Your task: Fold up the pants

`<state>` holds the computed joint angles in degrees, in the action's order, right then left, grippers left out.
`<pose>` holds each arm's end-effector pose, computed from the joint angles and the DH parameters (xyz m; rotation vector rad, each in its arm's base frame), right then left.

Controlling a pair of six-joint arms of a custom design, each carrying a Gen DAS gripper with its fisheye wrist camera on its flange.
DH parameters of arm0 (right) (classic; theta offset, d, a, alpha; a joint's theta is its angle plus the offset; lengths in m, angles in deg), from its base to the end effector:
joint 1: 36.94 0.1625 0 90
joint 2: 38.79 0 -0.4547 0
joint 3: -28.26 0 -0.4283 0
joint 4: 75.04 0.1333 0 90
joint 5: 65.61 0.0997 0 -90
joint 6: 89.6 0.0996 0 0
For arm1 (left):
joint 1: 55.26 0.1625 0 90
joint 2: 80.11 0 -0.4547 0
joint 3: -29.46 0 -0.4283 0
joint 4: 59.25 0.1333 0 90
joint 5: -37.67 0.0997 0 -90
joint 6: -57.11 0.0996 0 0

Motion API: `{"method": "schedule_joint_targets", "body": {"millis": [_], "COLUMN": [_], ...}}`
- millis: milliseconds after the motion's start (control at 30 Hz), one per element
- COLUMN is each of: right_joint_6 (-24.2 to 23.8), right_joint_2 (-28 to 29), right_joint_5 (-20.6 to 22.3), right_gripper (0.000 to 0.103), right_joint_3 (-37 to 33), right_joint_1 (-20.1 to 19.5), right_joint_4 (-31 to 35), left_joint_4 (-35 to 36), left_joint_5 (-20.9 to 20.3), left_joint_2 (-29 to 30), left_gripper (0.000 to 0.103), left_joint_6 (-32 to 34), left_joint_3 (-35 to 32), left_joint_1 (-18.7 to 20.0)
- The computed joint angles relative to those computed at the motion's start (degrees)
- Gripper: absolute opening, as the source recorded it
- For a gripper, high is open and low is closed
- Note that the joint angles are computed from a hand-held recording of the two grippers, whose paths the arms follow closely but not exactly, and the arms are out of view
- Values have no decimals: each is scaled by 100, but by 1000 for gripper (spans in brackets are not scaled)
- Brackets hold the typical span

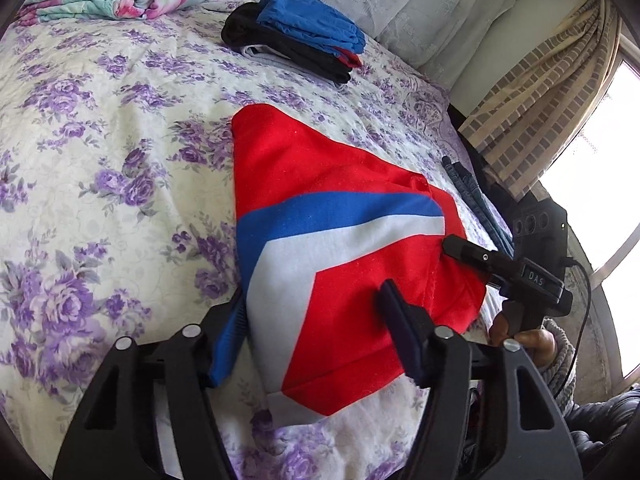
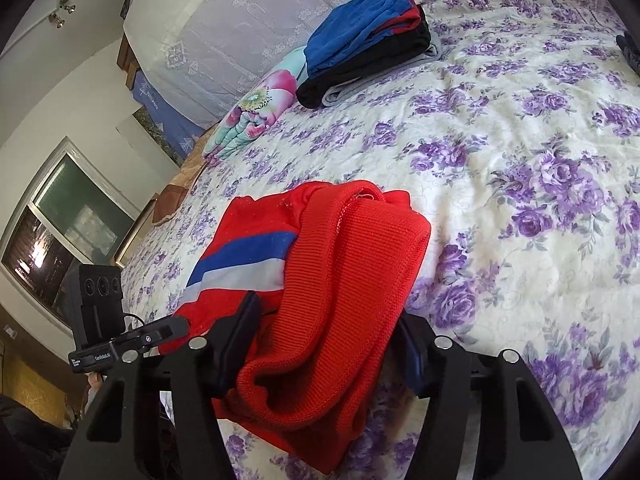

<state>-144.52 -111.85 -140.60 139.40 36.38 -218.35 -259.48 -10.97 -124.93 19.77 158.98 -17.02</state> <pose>-0.0173 -0.6119 0.2667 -1.0440 2.8483 -0.5626 -0.2571 -0.4561 0.0321 0.1097 2.7042 -1.1494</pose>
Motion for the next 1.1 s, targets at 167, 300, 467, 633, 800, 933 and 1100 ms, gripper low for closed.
{"method": "schedule_joint_targets", "body": {"millis": [167,300,467,633,800,933,1100], "right_joint_6": [-2,-88,-407,-619,-406,-3,610], "right_joint_2": [30,11,-276,-510,-423,90,1219], "right_joint_5": [-87,-166,34,276,486,471,344], "right_gripper": [56,51,40,38,38,38,38], "right_joint_3": [29,145,343,325,-227,-1207,-2894], "right_joint_1": [60,115,161,369,840,1423,2018], "right_joint_4": [-80,-361,-512,-589,-768,-959,-1161], "left_joint_4": [103,366,704,884,798,986,1549], "left_joint_5": [-116,-15,538,734,1020,1247,1386], "left_joint_2": [17,68,67,-23,-115,-1,425], "left_gripper": [60,51,24,22,22,22,22], "left_joint_6": [134,95,515,1049,2544,3900,4845], "left_joint_3": [-150,-419,-528,-848,-1642,-2861,-4736], "left_joint_1": [130,175,-215,-300,-239,-70,287]}}
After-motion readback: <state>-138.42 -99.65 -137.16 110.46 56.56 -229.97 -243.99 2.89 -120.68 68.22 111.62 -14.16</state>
